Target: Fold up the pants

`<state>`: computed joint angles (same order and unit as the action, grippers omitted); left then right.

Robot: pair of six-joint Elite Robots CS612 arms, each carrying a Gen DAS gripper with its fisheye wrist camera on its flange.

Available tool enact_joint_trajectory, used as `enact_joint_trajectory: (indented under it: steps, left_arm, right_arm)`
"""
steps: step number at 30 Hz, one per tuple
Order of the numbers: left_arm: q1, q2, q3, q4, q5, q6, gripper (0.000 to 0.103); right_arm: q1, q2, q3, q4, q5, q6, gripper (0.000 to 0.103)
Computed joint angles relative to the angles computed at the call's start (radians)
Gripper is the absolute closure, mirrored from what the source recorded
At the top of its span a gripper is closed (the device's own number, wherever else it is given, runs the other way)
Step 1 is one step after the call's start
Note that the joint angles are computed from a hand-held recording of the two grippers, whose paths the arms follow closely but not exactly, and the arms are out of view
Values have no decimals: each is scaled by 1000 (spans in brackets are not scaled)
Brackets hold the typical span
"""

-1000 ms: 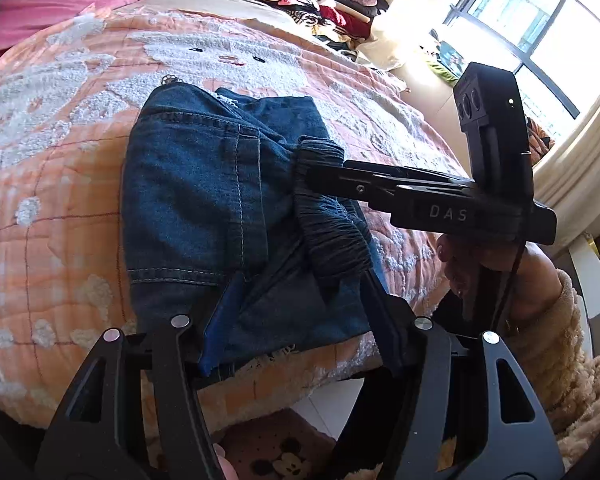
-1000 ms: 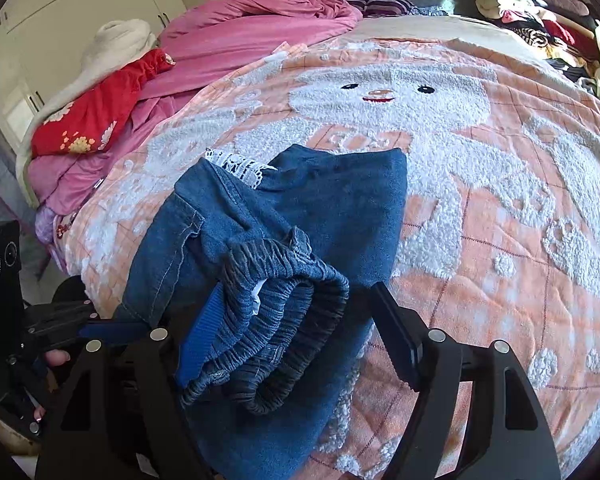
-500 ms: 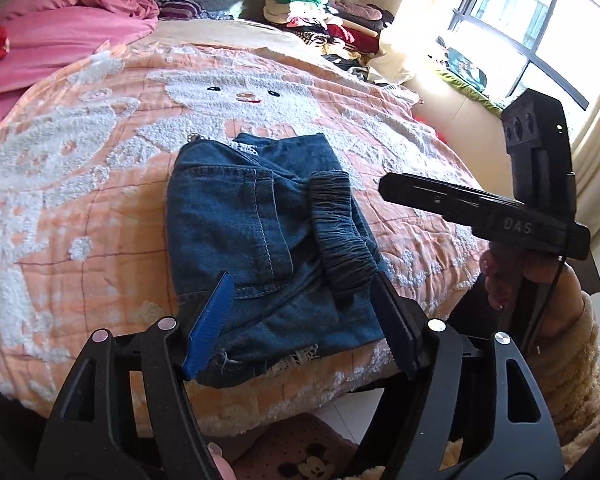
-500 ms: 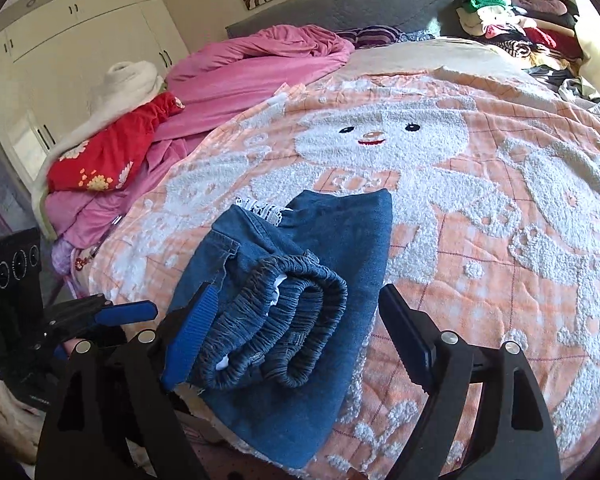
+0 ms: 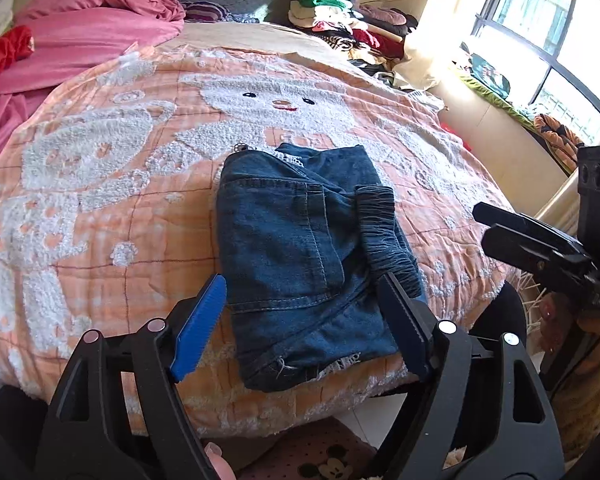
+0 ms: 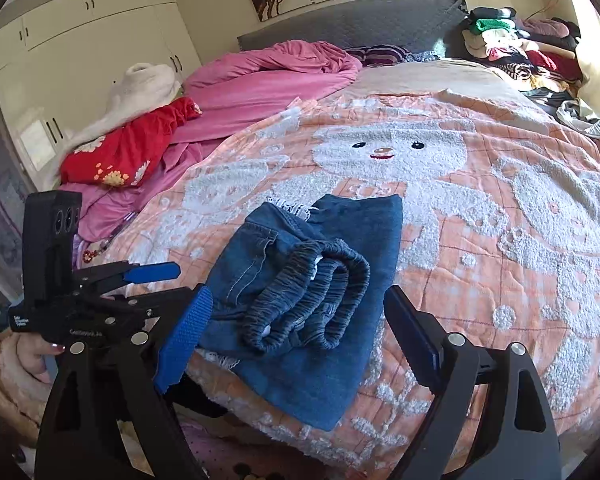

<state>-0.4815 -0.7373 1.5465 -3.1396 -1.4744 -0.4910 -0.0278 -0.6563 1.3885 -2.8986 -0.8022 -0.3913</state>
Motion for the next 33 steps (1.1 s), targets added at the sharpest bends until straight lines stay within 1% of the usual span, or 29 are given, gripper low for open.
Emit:
enact_joint_trajectory:
  steps: [5,8,9,12,13,14,16,18,19,20,21,23,24,25,26,28,30,31,33]
  left_arm:
    - [12,-3,11,0,17,-31,31]
    - [28,-4,19,-2,16,-72,31]
    - [35,-5,22,-2,4,-89,31]
    - [63,2,23,-23,-79,-145,31]
    - [69,5,21,-24,-96,-157,31]
    - [73,6,18,-22,-105,-157,32]
    - [75,11,5,-10,-112,-140,39]
    - [81,21,-16,0,-142,-127,43]
    - [83,27,-30,13,-158,-119,47]
    - [84,32,-42,28,-164,-109,49]
    - [84,39,-56,41,-172,-97,51]
    - [86,55,-87,75,-194,-78,52]
    - [87,64,-105,97,-204,-71,52]
    - [86,72,-121,127,-204,-65,52]
    - [87,80,-136,150,-206,-60,52]
    - [86,95,-160,179,-212,-53,52]
    - [84,103,-173,195,-204,-44,52]
    - [83,104,-177,199,-199,-42,52]
    - [81,107,-182,196,-194,-34,52]
  right_arm:
    - [10,-26,49,7,8,-67,16]
    - [20,-42,76,26,14,-144,16]
    - [26,-47,84,30,10,-175,16]
    - [47,-58,105,33,-22,-268,16]
    - [54,-59,107,45,-25,-303,16]
    - [61,-58,109,45,-37,-328,16]
    - [76,-53,105,49,-59,-380,17]
    - [90,-43,98,39,-86,-432,19]
    - [98,-38,93,35,-109,-461,25]
    - [106,-32,87,29,-128,-487,30]
    - [112,-26,82,19,-148,-505,32]
    - [124,-13,66,18,-186,-541,42]
    - [128,-7,59,13,-197,-553,44]
    - [132,1,50,14,-207,-562,52]
    - [133,7,39,43,-203,-577,62]
    - [128,7,19,147,-158,-611,79]
    - [120,-5,16,219,-133,-634,86]
    - [114,-10,19,238,-121,-649,92]
    - [103,-18,23,284,-101,-671,92]
